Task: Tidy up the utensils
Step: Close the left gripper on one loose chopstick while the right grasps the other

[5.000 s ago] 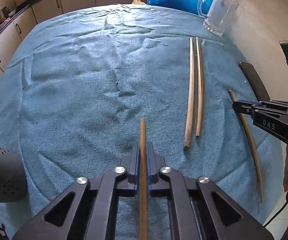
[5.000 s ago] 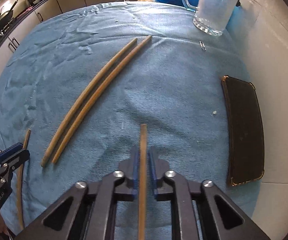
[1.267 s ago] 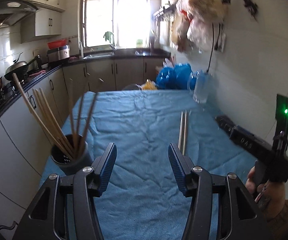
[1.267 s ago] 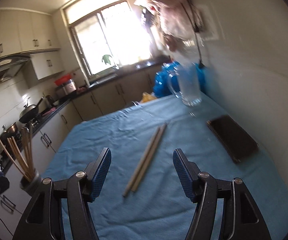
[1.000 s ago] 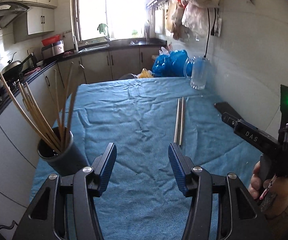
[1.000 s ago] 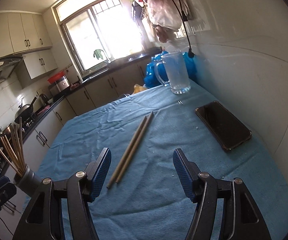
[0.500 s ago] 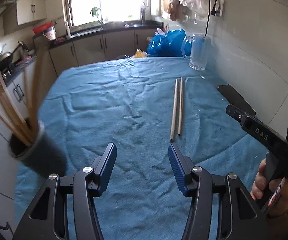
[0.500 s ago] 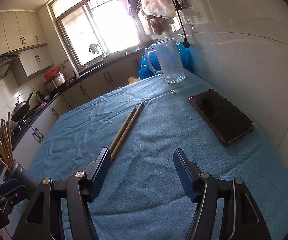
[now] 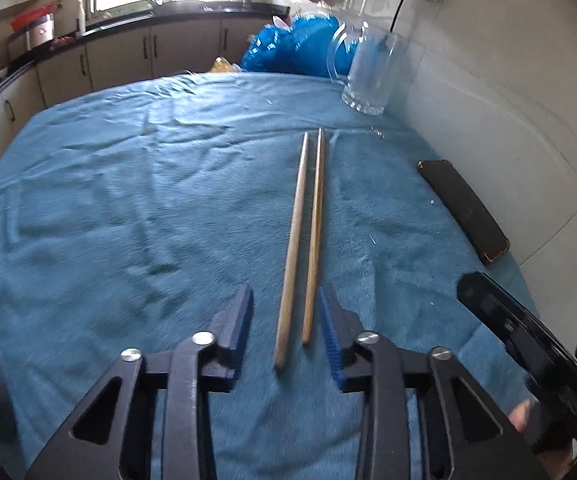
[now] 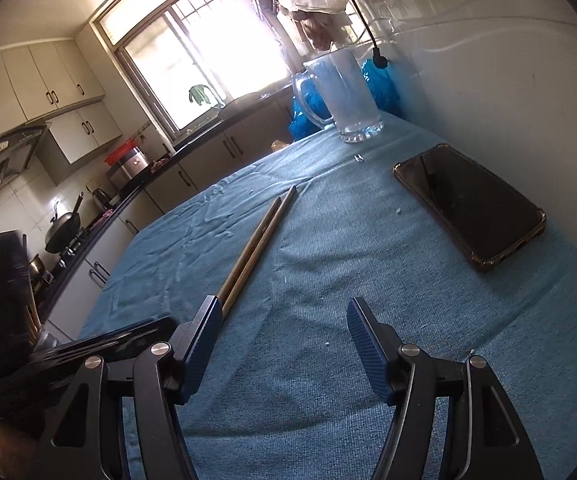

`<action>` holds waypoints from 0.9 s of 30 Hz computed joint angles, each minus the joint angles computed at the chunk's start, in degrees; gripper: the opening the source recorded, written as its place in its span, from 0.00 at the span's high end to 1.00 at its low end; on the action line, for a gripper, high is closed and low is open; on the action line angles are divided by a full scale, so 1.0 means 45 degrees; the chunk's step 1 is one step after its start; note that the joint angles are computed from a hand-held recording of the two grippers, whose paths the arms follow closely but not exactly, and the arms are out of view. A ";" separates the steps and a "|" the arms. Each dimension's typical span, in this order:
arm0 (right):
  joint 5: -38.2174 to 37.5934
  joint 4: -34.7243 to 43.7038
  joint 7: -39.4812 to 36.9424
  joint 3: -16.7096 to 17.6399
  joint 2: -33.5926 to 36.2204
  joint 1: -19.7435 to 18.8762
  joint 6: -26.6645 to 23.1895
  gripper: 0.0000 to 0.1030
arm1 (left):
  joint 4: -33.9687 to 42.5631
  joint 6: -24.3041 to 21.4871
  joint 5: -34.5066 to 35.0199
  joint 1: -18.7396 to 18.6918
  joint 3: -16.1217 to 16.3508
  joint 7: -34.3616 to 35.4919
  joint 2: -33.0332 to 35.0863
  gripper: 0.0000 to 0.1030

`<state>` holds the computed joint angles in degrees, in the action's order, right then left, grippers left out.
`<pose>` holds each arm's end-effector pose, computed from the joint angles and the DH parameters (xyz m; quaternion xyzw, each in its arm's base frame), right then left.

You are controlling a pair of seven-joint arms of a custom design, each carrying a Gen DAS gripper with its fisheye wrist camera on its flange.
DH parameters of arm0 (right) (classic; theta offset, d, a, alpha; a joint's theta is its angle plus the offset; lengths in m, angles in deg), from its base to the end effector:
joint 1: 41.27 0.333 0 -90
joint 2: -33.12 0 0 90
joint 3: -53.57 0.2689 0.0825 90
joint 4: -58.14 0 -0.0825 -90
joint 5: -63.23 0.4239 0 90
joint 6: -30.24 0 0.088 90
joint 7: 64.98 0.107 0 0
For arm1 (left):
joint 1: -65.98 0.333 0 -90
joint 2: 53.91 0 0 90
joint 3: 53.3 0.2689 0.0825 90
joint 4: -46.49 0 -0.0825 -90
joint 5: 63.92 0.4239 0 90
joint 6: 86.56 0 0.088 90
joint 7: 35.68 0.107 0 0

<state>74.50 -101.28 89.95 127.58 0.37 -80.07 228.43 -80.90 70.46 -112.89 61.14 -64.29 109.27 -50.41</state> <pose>0.4107 0.2072 0.3031 -0.4357 0.7595 -0.2071 0.4364 0.5762 -0.1326 0.3141 -0.4793 0.8163 -0.3128 0.0775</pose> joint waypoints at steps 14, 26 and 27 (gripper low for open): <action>0.0615 0.0268 -0.1325 -0.0190 0.1329 -0.0073 0.0364 0.32 | 0.0554 0.1121 0.2031 0.0046 -0.0498 -0.1195 0.1042 0.91; 0.1663 0.0666 -0.3252 -0.1429 0.3029 0.0772 -0.0231 0.32 | -0.1281 -0.1195 0.2448 0.0752 0.0583 -0.3375 -0.1144 0.94; 0.1423 0.0861 -0.3581 -0.1932 0.3414 0.1143 -0.0450 0.32 | -0.1595 -0.1516 0.2195 0.0778 0.0792 -0.3202 -0.1490 0.94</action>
<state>80.90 -97.41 73.83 118.88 15.73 -74.93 226.40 -88.08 63.63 -103.01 64.65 -60.73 94.87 -57.11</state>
